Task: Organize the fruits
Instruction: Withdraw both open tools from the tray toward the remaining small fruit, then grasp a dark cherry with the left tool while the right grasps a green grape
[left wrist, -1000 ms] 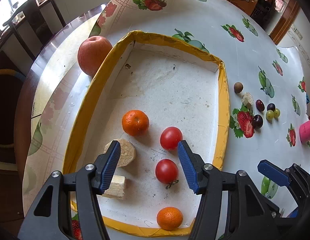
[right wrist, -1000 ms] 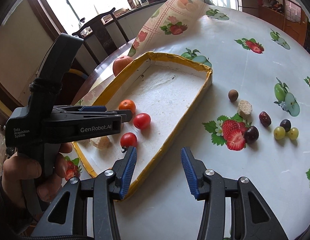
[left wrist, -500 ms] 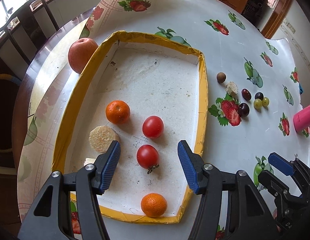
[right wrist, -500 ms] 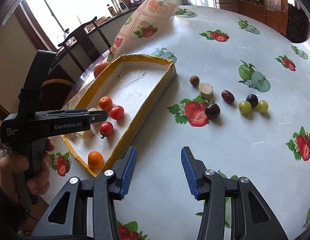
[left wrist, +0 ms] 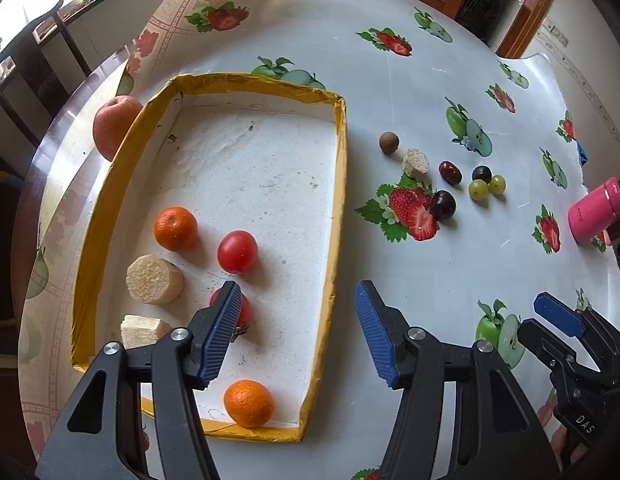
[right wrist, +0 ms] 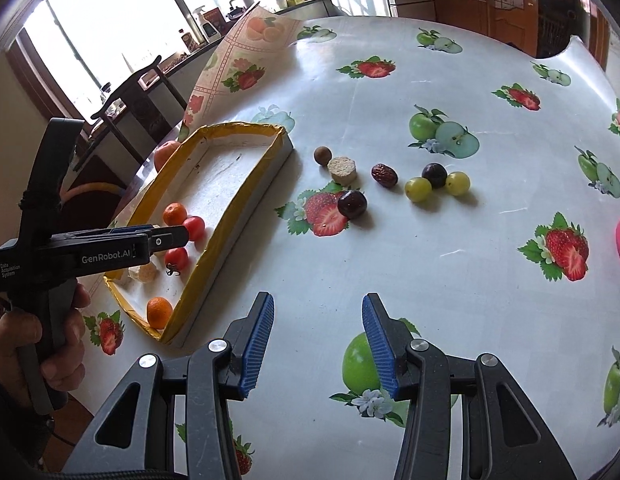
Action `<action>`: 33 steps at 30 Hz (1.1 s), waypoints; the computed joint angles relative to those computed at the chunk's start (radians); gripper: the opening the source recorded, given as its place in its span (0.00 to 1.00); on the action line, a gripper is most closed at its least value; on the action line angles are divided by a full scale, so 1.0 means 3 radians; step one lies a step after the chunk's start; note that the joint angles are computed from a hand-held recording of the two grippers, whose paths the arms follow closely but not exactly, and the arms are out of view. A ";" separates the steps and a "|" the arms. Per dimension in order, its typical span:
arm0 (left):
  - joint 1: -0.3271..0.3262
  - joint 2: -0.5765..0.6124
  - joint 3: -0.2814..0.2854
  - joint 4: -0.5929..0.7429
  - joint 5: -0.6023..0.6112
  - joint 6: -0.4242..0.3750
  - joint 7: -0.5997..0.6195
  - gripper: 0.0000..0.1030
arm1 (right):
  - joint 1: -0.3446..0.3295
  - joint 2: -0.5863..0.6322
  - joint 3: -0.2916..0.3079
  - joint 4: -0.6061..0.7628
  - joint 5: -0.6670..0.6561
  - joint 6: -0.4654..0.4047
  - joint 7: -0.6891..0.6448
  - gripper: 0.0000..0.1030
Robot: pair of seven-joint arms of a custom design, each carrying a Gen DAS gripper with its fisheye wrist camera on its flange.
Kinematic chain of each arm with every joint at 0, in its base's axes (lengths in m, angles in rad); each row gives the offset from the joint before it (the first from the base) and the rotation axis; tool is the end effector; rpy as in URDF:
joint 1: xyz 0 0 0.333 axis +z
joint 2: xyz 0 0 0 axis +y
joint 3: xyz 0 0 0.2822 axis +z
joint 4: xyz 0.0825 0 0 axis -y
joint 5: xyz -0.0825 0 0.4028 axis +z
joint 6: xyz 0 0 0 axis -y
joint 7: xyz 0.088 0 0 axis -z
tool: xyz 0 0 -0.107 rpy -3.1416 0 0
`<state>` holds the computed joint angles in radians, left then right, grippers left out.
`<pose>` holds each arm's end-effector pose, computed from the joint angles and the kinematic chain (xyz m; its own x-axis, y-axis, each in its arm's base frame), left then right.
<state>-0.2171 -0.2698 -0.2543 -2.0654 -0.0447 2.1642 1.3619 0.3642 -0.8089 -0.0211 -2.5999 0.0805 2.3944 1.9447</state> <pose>0.4741 -0.2543 0.5445 -0.2536 -0.9660 0.0501 -0.9103 0.2208 -0.3501 0.3739 0.1336 0.5418 0.0112 -0.9560 -0.2932 -0.8598 0.1405 -0.4909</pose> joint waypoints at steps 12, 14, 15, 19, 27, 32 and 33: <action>-0.0200 0.0319 -0.0086 0.0273 -0.0130 0.0041 0.0118 0.56 | -0.0237 -0.0131 -0.0042 -0.0165 -0.0140 -0.0018 0.0091 0.45; -0.0237 0.0419 -0.0109 0.0349 -0.0109 0.0054 0.0101 0.56 | -0.0280 -0.0076 -0.0065 -0.0151 -0.0170 0.0018 0.0080 0.45; -0.0256 0.0469 -0.0119 0.0385 -0.0094 0.0073 0.0093 0.56 | -0.0301 -0.0037 -0.0087 -0.0141 -0.0179 0.0050 0.0066 0.45; -0.0328 0.0692 -0.0133 0.0519 -0.0046 0.0159 0.0060 0.57 | -0.0419 0.0201 -0.0157 -0.0043 -0.0222 0.0178 0.0011 0.45; -0.0446 0.1152 -0.0096 0.0853 0.0119 0.0165 -0.0111 0.57 | -0.0552 0.0856 -0.0291 0.0292 -0.0095 0.0507 -0.0146 0.43; -0.0498 0.1339 -0.0062 0.1011 0.0194 0.0199 -0.0147 0.57 | -0.0547 0.1191 -0.0334 0.0505 0.0084 0.0604 -0.0306 0.41; -0.0511 0.1355 -0.0059 0.1022 0.0213 0.0238 -0.0149 0.57 | -0.0549 0.1252 -0.0327 0.0545 0.0106 0.0601 -0.0342 0.40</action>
